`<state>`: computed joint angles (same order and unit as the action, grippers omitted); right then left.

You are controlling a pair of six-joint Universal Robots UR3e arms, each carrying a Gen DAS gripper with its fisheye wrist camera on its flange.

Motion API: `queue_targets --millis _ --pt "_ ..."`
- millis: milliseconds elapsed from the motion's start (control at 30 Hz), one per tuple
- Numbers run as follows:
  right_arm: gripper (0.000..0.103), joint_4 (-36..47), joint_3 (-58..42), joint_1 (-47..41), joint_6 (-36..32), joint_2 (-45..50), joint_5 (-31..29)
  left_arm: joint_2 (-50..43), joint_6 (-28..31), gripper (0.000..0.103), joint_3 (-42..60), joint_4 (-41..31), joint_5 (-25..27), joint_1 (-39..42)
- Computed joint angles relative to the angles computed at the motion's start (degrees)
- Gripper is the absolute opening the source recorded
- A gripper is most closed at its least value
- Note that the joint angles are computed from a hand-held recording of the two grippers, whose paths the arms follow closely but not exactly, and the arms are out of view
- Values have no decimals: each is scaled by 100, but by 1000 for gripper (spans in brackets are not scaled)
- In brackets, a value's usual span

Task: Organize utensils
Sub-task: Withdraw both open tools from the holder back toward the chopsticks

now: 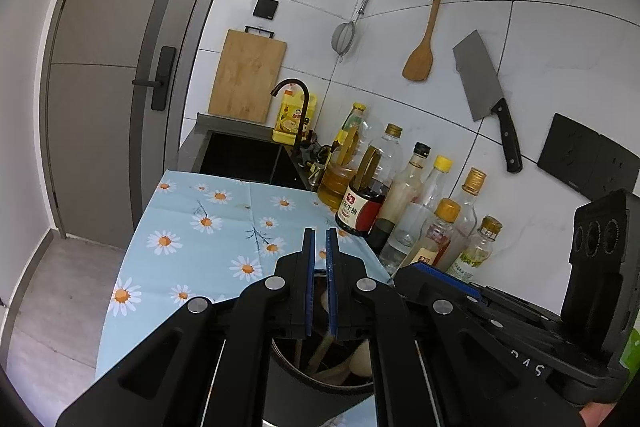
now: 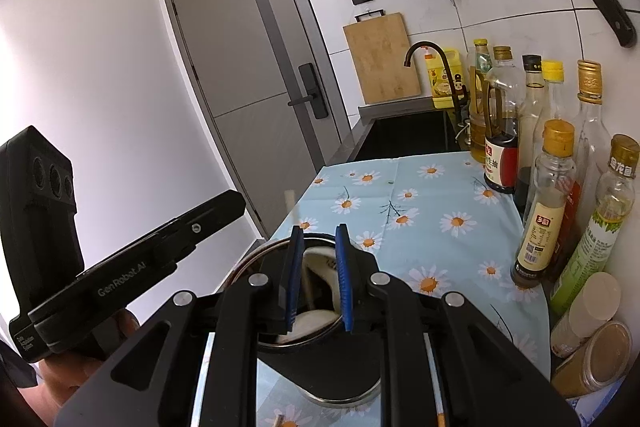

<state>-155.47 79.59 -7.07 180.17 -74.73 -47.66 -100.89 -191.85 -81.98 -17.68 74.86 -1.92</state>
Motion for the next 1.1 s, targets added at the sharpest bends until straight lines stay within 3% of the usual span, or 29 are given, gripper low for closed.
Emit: queue_targets --millis 100,533,867,933,1100 --pt "18 9 123 -70 -1 -159 95 155 6 18 -99 -17 17 5" --pt "24 367 1120 -587 -284 -1456 706 1308 179 18 -782 -675 214 -98" --pt "29 1612 1866 -952 -1005 -2603 1257 2728 88 18 -1664 -1715 398 61" --pt "34 1912 1947 -971 -1186 -2762 1292 2878 34 18 -1744 -1896 710 -51" --pt "34 2623 2207 -1061 -1623 -3131 1314 3642 -31 18 -2292 -2451 677 81"
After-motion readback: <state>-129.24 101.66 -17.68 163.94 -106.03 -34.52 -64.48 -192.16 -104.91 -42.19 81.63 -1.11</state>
